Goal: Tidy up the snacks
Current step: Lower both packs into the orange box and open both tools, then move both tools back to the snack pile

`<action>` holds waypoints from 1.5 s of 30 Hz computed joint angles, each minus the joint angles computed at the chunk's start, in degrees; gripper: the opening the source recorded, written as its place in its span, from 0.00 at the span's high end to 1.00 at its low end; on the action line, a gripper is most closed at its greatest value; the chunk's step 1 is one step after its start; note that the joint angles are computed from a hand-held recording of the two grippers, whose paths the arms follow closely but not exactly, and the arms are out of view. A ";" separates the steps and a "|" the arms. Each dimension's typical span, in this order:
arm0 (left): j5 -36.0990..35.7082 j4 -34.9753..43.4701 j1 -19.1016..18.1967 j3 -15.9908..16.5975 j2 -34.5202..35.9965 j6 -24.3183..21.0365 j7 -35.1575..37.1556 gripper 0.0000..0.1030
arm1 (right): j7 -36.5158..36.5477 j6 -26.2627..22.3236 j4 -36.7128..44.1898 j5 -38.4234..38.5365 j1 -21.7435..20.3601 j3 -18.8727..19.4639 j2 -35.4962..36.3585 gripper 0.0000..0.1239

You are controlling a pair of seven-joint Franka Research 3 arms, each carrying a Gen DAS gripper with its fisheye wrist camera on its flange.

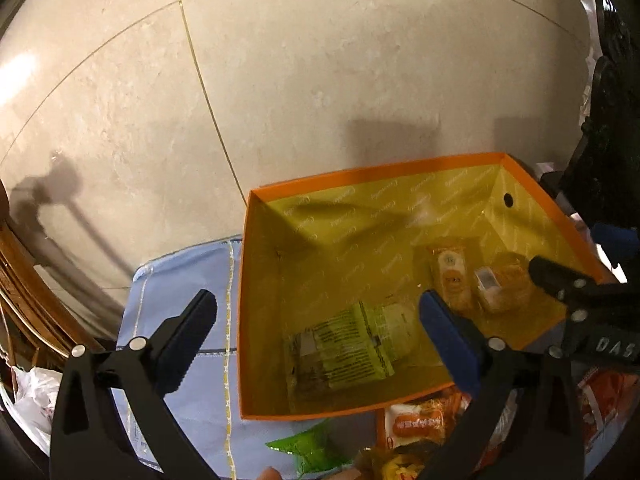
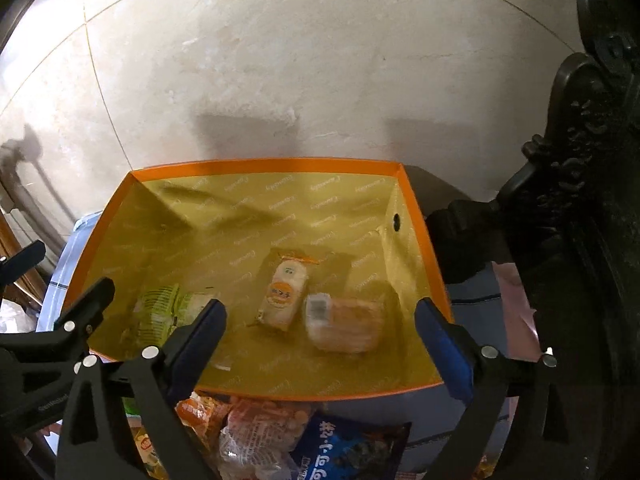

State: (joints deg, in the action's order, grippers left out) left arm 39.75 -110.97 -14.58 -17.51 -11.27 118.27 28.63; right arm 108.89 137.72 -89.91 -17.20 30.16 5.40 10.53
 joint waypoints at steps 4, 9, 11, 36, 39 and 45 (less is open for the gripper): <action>-1.72 -2.27 -0.36 0.04 -2.82 -0.18 0.17 0.04 | 0.88 1.16 -2.89 -1.29 -0.22 -0.03 -3.00 0.23; -4.48 -8.73 -1.28 -0.74 -10.25 -0.57 1.70 0.04 | -1.97 4.79 -12.80 2.01 -2.05 1.99 -12.02 0.23; -6.56 -12.91 -2.17 -1.19 -14.80 -0.40 1.17 0.04 | -3.99 5.90 -17.59 4.75 -2.91 3.04 -16.21 0.22; -17.72 -33.28 -15.77 -10.05 -27.52 3.55 -12.63 0.04 | -10.82 17.50 -57.12 15.74 -11.10 12.25 -43.11 0.21; -17.68 -34.31 -17.02 -9.92 -25.85 5.02 -12.94 0.04 | -12.86 19.26 -55.75 15.67 -9.94 11.33 -39.89 0.22; -14.39 -34.14 -16.40 -9.82 -21.36 6.14 -13.93 0.04 | -11.21 15.83 -54.08 13.71 -10.81 11.45 -37.76 0.33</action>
